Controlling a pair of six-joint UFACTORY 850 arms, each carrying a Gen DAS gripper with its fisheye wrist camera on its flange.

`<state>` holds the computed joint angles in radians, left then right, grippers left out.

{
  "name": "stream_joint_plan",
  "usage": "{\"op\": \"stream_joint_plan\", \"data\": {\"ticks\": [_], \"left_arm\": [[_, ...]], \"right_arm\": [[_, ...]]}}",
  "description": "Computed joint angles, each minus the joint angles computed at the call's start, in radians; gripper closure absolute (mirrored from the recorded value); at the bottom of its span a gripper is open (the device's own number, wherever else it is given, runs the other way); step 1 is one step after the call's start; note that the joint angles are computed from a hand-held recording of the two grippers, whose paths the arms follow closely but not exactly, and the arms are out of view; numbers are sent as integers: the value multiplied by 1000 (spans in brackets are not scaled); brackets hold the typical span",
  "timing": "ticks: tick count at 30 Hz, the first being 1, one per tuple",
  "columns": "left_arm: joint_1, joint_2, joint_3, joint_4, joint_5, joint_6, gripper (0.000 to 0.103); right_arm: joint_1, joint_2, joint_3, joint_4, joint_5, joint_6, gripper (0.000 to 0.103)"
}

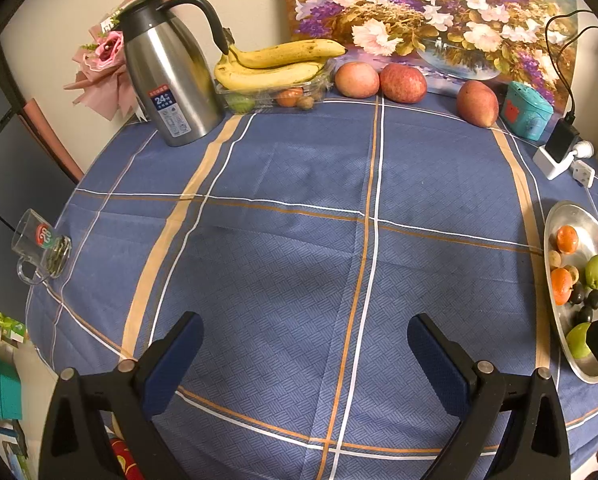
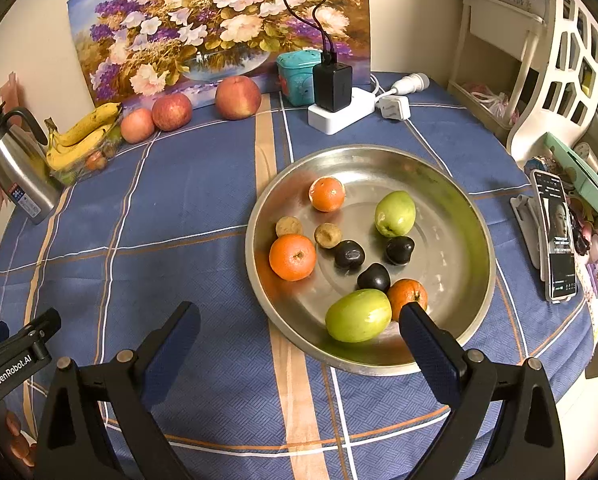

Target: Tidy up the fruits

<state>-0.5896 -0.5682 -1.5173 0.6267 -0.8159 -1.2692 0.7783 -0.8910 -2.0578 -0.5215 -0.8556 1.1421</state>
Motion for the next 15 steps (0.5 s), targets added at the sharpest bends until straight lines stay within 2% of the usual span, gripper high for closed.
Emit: {"op": "stream_joint_plan", "data": {"ticks": [15], "left_arm": [[1, 2, 5, -5, 1, -2, 0]], "right_arm": [[1, -3, -2, 0, -1, 3, 3]]}}
